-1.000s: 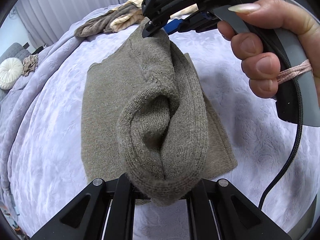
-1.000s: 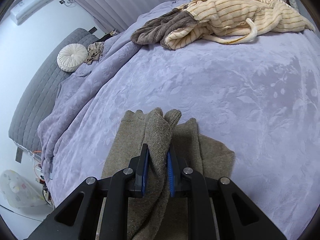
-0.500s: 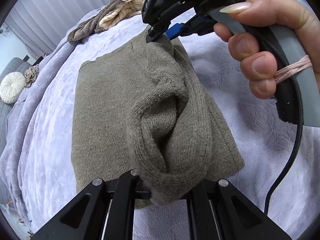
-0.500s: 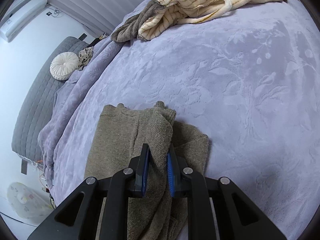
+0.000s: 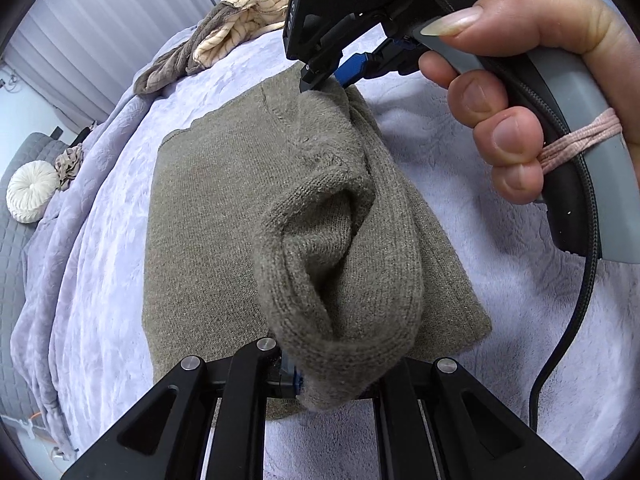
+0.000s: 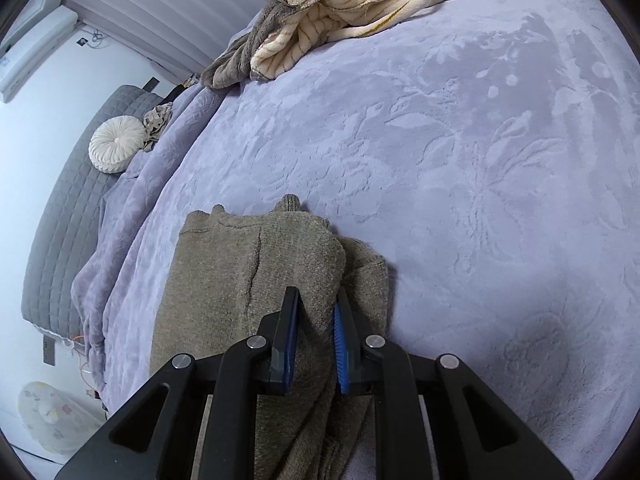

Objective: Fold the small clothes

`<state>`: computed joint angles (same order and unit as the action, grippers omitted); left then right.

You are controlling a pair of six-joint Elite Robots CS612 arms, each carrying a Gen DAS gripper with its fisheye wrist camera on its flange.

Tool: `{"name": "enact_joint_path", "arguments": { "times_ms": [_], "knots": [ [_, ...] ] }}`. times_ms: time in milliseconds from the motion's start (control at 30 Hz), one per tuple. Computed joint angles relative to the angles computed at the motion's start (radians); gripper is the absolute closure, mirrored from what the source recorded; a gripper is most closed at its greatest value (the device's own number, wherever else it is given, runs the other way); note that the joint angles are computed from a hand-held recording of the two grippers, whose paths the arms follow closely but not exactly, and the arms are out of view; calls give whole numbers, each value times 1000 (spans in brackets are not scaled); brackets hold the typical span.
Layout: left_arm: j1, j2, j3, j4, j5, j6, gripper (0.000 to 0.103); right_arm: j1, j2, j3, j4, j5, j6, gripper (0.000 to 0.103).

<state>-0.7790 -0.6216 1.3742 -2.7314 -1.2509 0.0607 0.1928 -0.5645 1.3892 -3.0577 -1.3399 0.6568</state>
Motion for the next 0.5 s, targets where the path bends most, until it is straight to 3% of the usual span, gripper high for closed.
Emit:
{"name": "enact_joint_path", "arguments": {
  "times_ms": [100, 133, 167, 200, 233, 400, 500],
  "knots": [
    [-3, -2, 0, 12, 13, 10, 86, 2, -13, 5, 33, -16, 2, 85],
    [-3, -4, 1, 15, 7, 10, 73, 1, -18, 12, 34, -9, 11, 81],
    [-2, -7, 5, 9, 3, 3, 50, -1, -24, 19, 39, 0, 17, 77],
    [-2, -10, 12, -7, 15, -10, 34, -2, -34, 28, 46, 2, 16, 65],
    [-1, -14, 21, -35, 26, -22, 9, 0, -45, 41, 42, -11, 12, 58],
    [19, -51, 79, -102, -96, -1, 7, 29, -115, 122, -35, -138, -41, 57],
    [43, -81, 126, -132, -193, -10, 7, 52, -145, 156, -120, -145, -96, 57]
  ]
}}
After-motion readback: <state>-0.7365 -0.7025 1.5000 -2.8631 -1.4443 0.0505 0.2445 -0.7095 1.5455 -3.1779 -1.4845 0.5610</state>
